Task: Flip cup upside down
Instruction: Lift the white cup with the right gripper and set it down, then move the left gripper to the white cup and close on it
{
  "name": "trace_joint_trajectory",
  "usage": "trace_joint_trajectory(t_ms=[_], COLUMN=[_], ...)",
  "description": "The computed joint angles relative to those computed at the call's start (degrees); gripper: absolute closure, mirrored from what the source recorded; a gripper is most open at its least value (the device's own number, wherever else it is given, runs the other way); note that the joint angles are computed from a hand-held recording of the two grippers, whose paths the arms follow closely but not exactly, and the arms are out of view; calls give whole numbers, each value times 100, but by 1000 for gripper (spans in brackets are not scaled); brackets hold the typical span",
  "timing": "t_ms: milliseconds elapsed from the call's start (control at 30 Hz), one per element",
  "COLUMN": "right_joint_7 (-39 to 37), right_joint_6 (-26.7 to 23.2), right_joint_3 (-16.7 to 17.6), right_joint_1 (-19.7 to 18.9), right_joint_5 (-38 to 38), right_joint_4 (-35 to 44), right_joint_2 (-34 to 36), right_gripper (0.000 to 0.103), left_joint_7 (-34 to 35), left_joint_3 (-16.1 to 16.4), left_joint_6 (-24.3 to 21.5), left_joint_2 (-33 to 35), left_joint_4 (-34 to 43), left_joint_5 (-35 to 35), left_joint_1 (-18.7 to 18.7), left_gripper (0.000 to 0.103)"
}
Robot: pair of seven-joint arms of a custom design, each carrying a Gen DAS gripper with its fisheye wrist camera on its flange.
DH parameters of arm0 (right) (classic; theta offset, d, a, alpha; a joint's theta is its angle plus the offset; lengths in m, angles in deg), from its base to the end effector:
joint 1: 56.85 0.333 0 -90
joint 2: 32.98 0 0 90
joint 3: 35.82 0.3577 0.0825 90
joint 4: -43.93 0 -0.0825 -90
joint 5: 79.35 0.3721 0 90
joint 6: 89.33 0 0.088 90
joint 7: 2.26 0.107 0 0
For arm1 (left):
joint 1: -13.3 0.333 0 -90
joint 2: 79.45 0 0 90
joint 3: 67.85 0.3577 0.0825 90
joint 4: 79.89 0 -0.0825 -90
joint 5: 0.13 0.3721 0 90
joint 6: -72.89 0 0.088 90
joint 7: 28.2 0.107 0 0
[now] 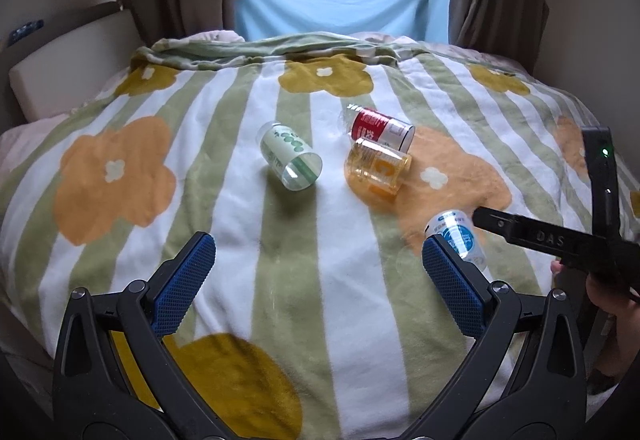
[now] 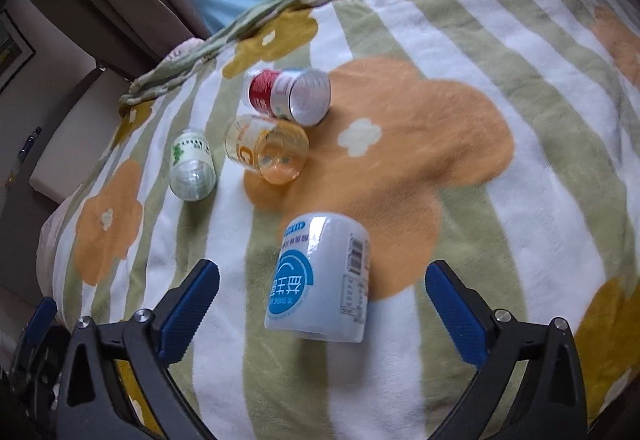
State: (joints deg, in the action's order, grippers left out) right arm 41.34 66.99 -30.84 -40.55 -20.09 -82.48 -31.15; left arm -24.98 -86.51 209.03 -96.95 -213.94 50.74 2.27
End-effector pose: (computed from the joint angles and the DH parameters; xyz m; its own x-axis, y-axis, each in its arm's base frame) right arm 0.5279 0.1705 0.4549 0.4009 -0.8327 -0.3819 -0.8111 -0.1289 -0.5706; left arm 0.4014 -0.2338 0.5315 0.4157 -0.9095 -0.0113 -0.6085 -0.2688 -0.7466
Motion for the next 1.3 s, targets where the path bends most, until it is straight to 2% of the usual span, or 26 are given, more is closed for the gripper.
trace_joint_trajectory(t_ms=[100, 167, 233, 367, 533, 667, 733, 800, 1067, 1300], right_joint_7=[-373, -73, 102, -874, -2614, -3934, -4407, -4634, -4785, -4691], right_joint_6=[-55, -318, -534, 161, 420, 482, 387, 391, 142, -76], right_joint_3=[-147, -283, -379, -418, -465, -460, -470, -452, -452, -478], right_joint_1=[-151, -292, -425, -493, -454, -399, -417, -437, -577, -697], right_joint_5=[117, -297, -566, 200, 1378, 2175, 2536, 2708, 2873, 2901], right_joint_4=[-30, 16, 56, -206, -355, -449, -465, -463, -372, -351], right_joint_2=[-178, -214, -216, -391, -508, -541, -530, -490, -306, -245], right_gripper=[0, 0, 0, 0, 0, 0, 0, 0, 0, 0], left_joint_7=[455, 899, 1425, 2847, 3480, 4151, 4259, 4295, 4800, 5045], left_joint_3=[206, 358, 411, 557, 584, 487, 507, 558, 526, 429], left_joint_6=[278, 547, 503, 239, -378, -211, -425, -932, -2086, -2515], left_joint_2=[175, 420, 804, 1740, 2792, 3249, 3462, 3712, 4511, 4953], left_joint_4=[371, 678, 1122, 2023, 2885, 3104, 3333, 3705, 4820, 5301], left_joint_5=[-361, -810, -1251, -2632, -3245, -4284, -4431, -4366, -4748, -5365], left_joint_1=[-31, -64, -97, -205, -258, -82, -105, -187, -178, -50], left_gripper=[0, 0, 0, 0, 0, 1, 1, 1, 2, 21])
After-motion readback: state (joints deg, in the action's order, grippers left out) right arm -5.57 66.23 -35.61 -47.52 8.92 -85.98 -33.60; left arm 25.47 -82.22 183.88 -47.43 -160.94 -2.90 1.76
